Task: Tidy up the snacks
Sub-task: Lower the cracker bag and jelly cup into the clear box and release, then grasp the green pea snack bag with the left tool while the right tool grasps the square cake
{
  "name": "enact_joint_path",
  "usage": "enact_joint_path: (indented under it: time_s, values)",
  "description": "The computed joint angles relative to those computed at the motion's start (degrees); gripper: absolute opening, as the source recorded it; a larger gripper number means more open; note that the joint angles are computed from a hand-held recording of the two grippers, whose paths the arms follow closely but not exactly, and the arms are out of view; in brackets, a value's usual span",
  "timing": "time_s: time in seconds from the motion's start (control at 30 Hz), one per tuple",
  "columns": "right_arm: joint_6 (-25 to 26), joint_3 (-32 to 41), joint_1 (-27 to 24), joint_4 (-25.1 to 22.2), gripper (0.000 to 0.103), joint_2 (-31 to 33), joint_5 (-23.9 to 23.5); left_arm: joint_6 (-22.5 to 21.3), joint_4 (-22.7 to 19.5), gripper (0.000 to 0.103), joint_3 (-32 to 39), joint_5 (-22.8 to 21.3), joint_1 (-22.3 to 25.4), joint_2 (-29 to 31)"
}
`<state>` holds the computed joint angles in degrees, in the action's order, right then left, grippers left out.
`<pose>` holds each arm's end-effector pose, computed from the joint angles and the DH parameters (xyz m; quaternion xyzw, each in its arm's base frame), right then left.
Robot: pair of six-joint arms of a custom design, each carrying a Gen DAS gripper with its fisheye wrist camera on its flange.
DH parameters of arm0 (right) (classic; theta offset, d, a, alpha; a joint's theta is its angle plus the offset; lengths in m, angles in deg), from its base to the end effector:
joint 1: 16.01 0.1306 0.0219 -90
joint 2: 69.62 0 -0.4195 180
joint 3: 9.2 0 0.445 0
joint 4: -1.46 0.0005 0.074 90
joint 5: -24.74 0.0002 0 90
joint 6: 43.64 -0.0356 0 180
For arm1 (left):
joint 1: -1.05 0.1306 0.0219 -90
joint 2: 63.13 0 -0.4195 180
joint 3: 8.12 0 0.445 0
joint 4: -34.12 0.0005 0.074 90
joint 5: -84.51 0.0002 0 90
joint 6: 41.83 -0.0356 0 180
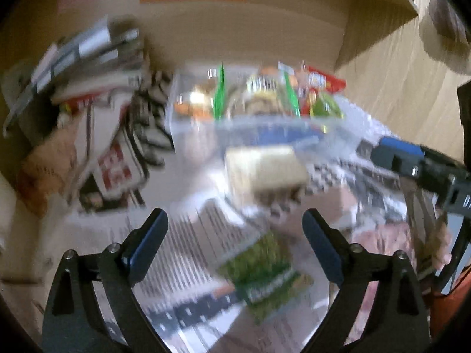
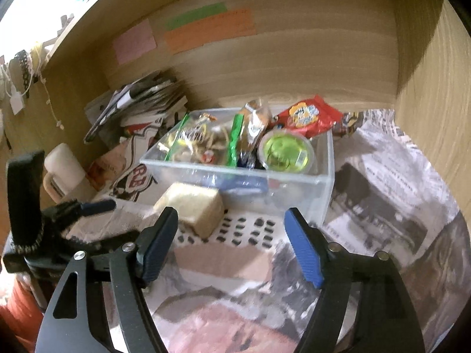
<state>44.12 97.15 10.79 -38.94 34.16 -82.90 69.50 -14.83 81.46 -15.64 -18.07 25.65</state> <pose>0.5769 0.3029 0.4916 -0.2546 0.8529 0.2423 0.3861 0.5032 -0.1683 0.4749 -0.0495 0.9296 -0.0455 0.3624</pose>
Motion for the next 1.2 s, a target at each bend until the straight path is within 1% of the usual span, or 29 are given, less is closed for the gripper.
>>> enact_joint_path:
  time_s: [0.07, 0.13, 0.2, 0.27, 0.3, 0.37, 0.47, 0.5, 0.57, 0.67, 0.77, 0.83, 0.97, 1.0, 1.13, 1.2]
  values:
    - [0.1, -0.8, 0.5, -0.1, 0.073, -0.5, 0.7, 1.2, -0.3, 0.094, -1.6, 1.8, -0.3, -0.4]
    - [0.3, -1.2, 0.9, -0.5, 0.075, -0.6, 0.9, 1.6, -0.3, 0.093, -3.2, 1.4, -0.8, -0.9]
    - [0.6, -1.4, 1.3, -1.1, 0.075, -0.5, 1.1, 2.1, 0.6, 0.078, -4.6, 0.1, -1.3, -1.8]
    - [0.9, -1.2, 1.8, -1.7, 0.076, -0.2, 1.2, 1.6, 0.7, 0.056, -5.4, -2.7, -2.0, -2.5]
    - [1.1, -1.1, 2.0, -1.8, 0.076, 0.0, 1.3, 1.6, 0.9, 0.055, -5.8, -3.0, -2.0, -2.9]
    - [1.4, -0.4, 2.7, -2.6, 0.076, 0.8, 1.3, 2.2, 2.2, 0.052, -7.0, -1.8, -1.4, -4.0]
    - [2.0, 1.3, 3.8, -3.6, 0.076, 2.3, 2.1, 2.5, 2.8, 0.052, -8.0, -2.3, -0.8, -5.2]
    - [2.1, 2.0, 4.2, -3.9, 0.076, 2.9, 2.5, 3.0, 3.0, 0.051, -8.3, -1.8, -0.5, -5.7]
    - [2.4, 4.0, 5.1, -4.8, 0.076, 4.5, 3.4, 3.5, 3.6, 0.051, -9.1, -1.3, 0.5, -6.6]
    - [2.5, 7.2, 6.2, -6.6, 0.077, 7.0, 5.3, 3.7, 4.1, 0.051, -9.8, -2.1, 1.4, -7.9]
    - [1.8, 10.7, 7.0, -9.1, 0.077, 9.8, 6.1, 3.6, 4.7, 0.051, -10.2, -2.2, 2.3, -9.1]
    - [1.2, 12.0, 7.5, -9.9, 0.086, 10.9, 7.6, 3.2, 5.2, 0.051, -10.5, -2.7, 2.5, -9.7]
    - [-0.2, 13.7, 8.1, -10.2, 0.087, 12.6, 10.8, 2.7, 6.4, 0.051, -11.0, -2.2, 3.0, -10.2]
    - [-0.5, 14.2, 8.0, -10.6, 0.088, 13.1, 10.8, 2.6, 6.6, 0.051, -11.1, -1.9, 3.2, -10.3]
    - [-3.1, 14.4, 7.1, -10.8, 0.085, 13.6, 7.0, 2.6, 7.4, 0.051, -11.0, -1.1, 3.7, -10.2]
    - [-2.8, 13.2, 7.1, -10.1, 0.084, 12.7, 7.7, 2.8, 7.6, 0.051, -11.0, -1.1, 3.7, -10.2]
